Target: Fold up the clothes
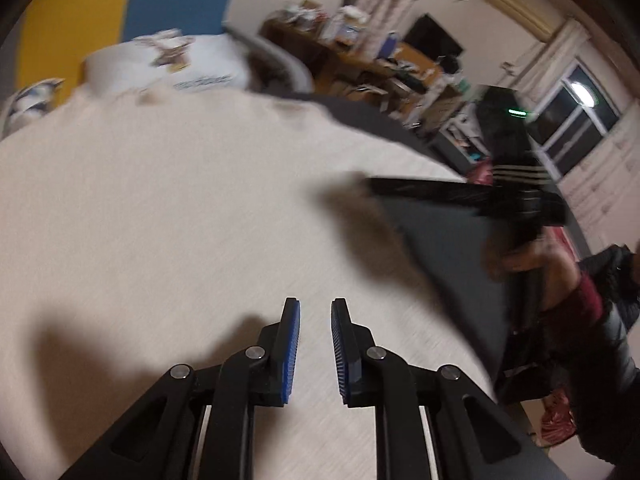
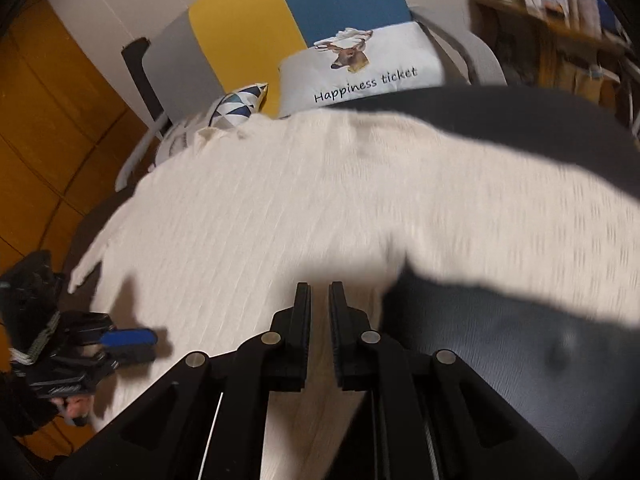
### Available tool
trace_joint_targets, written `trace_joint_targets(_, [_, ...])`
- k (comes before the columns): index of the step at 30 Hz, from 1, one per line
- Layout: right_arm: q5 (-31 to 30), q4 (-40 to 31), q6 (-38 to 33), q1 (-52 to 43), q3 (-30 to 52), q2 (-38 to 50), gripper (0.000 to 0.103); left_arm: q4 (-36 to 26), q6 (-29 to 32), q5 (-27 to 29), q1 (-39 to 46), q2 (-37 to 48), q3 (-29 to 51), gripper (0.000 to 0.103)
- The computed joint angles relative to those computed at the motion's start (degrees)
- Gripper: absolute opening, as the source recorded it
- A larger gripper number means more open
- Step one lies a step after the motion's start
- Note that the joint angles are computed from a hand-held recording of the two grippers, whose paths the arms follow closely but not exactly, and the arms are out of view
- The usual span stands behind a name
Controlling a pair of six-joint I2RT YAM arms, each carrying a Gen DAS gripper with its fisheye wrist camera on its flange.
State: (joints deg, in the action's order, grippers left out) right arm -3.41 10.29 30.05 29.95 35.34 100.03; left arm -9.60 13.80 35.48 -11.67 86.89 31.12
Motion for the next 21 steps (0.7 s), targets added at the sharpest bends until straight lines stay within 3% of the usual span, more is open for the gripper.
trace_joint_targets(4, [5.73,-9.67,-4.9,0.43,8.79,7.08,0.006,1.7,-2.1,-7.4,-9.68,7.08,2.52,0.015])
trace_joint_targets(7, [9.8,-8.18,-6.94,0.97,8.94,8.86,0.006,7.38,-1.52,-7.77,-9.69,4.96,-2.18,0.015])
trace_joint_targets(10, [10.4,-7.02,-7.65,1.32,8.73,9.31,0.006,2.84,-0.27,-3.8,-6.76,6.67,0.83,0.015])
trace_joint_targets(12, [6.83,-7.97,-6.92,0.31,9.14,8.6,0.007,-0.75,0.55,-2.59,-5.8,7.22,3.82,0.015])
trace_joint_targets(15, [1.69,-8.21,-6.17,-1.51,6.05,-0.94,0.01,2.18,1.92,-4.06,-3.26,4.49,4.93,0.015])
trace_joint_targets(17, [0.28,-6.96,-5.97,-3.47,6.66,-3.14,0.01,2.71,1.31,-4.88,-3.08,7.94,10.44,0.015])
trace_joint_targets(21, [1.83,-8.72,-8.31,-7.76,14.71,3.73,0.01,4.8,-1.28,-7.46,-4.05,17.13,22.47,0.015])
